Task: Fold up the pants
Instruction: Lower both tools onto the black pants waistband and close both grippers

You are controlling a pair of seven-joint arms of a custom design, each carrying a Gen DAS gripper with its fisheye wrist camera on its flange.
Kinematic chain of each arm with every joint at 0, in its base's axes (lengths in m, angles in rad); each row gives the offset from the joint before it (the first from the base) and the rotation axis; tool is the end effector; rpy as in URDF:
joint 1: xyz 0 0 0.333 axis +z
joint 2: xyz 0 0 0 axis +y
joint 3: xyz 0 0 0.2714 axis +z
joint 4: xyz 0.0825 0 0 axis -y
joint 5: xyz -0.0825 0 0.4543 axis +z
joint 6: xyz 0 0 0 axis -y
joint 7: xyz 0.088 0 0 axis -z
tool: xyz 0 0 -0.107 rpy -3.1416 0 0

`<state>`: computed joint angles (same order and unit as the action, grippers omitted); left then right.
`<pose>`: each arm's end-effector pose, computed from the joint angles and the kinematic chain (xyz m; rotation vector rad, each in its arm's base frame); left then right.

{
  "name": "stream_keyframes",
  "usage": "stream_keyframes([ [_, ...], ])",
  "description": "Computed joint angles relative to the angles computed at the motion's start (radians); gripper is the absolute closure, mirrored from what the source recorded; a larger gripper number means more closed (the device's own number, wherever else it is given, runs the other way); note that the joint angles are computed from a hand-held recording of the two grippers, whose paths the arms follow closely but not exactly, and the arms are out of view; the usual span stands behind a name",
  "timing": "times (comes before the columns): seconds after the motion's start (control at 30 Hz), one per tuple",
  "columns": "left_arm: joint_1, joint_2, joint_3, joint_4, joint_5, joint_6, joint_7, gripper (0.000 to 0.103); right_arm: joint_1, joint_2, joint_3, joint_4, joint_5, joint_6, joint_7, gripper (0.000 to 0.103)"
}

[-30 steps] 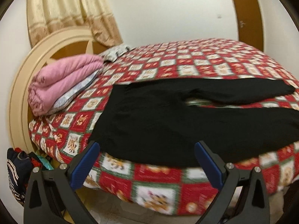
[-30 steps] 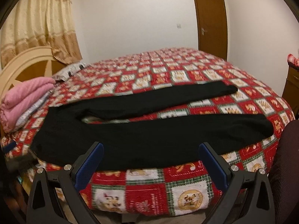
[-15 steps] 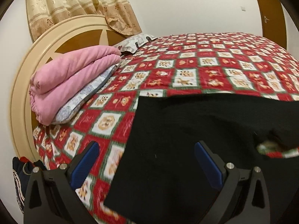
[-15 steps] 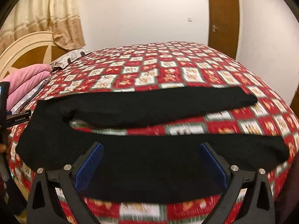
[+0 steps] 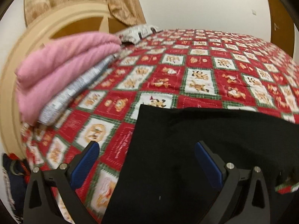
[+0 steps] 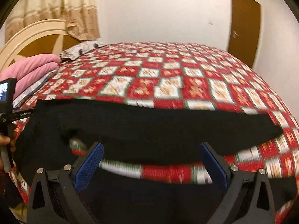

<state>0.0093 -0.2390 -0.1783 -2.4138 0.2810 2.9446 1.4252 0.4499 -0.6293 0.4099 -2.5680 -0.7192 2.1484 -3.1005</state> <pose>0.5620 -0.1145 0.4055 -1.4721 1.9740 -0.6396 0.3408 0.3330 0.4226 -1.3457 2.1122 -0.9915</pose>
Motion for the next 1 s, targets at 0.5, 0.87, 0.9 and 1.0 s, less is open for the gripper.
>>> stream_keyframes([
  [0.5,-0.047,0.325,0.048,0.372,-0.424,-0.335,0.327,0.0,-0.156,0.342,-0.277,0.164,0.266,0.381,-0.734,0.002],
  [0.87,-0.035,0.334,0.025,0.355,-0.488,-0.233,0.427,0.015,-0.149,0.356,-0.297,0.133,0.501,0.457,-1.025,0.076],
  [0.9,-0.033,0.333,0.021,0.357,-0.514,-0.231,0.455,0.027,-0.143,0.343,-0.305,0.125,0.535,0.459,-1.046,0.086],
  [1.0,-0.025,0.334,0.008,0.382,-0.634,-0.268,0.554,0.057,-0.149,0.312,-0.283,0.115,0.54,0.443,-1.035,0.093],
])
